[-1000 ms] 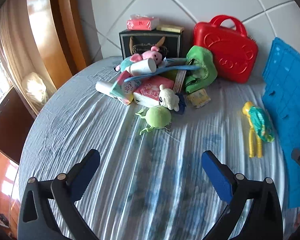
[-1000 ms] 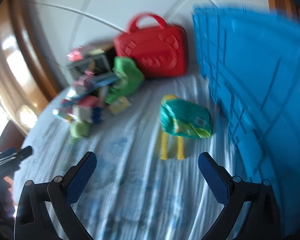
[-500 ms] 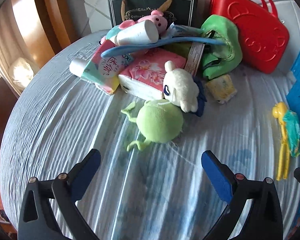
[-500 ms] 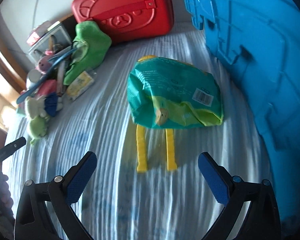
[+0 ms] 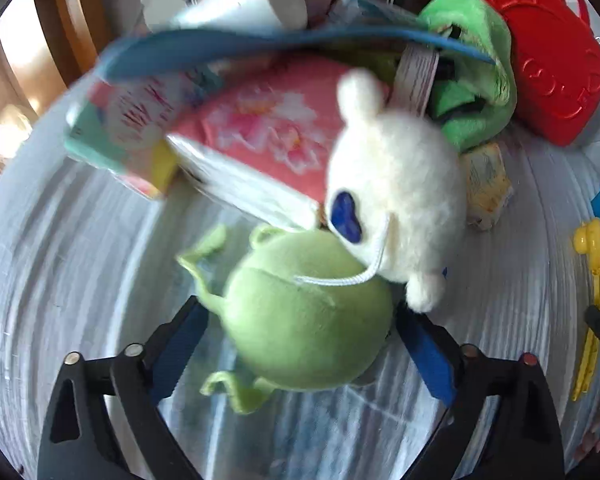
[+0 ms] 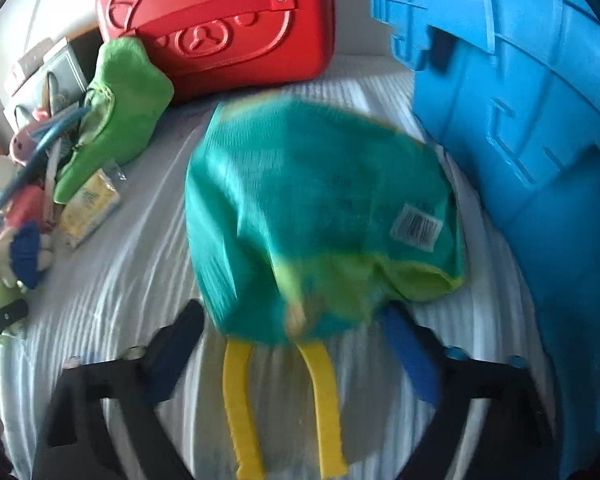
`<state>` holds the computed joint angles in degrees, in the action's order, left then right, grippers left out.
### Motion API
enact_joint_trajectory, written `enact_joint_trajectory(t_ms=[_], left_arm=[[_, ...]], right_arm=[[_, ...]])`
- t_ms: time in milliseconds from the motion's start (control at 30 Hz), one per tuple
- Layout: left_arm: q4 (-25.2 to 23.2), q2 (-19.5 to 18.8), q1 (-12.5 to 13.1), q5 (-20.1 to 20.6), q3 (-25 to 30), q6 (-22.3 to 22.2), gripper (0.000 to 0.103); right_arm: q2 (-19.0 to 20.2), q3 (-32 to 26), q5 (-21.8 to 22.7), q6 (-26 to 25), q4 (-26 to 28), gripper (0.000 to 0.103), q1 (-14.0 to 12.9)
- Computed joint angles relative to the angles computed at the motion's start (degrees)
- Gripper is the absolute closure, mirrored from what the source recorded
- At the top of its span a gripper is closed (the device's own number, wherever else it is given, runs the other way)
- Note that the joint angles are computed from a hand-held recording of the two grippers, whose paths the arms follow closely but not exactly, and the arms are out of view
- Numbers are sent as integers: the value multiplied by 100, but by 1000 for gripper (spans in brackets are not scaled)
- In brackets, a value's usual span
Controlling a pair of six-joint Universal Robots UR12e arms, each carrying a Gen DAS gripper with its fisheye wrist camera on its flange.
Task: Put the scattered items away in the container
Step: 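Grasp the yellow plastic tongs with the right tool while the left tool grasps the green ball plush, then lift the tongs and green plush with both tools and carry them over the crate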
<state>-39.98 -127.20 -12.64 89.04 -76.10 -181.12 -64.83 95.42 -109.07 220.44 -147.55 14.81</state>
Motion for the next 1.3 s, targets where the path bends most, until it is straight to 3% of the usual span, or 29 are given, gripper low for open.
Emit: enact_joint_trajectory(t_ms=[133,200,433,800,833,867,900,1133,1300], left_arm=[[302,40,-33,-20,-131,111,33],[340,72,-30,-52,-185,121,36],[438,348,-29,-86,-583,236,40],[994,1235,-63,-97,-1506,273,40],[1033,1336,-60,-94,-1598,265,40],[1055,1411,-63,-78,-1657,245,40],[1036,1456,-51,-66,-1676,248,40],[1127,1759,-33,-45,-2098,287,40],[1286,1580,-141,-41,-2022,186,40]], right_arm=[[103,-124,-224,-108,88,48,72],[123,-142,-204,-228,26,58,105],[38,-8,182,-352,-264,59,242],[-357,262,126,-574,-573,62,676],[-384,280,149,-613,-595,69,698],[-375,256,179,-634,-579,85,717],[-401,259,250,-621,-526,91,734],[-577,513,769,-434,-309,89,762],[-515,484,693,-708,-399,63,778]])
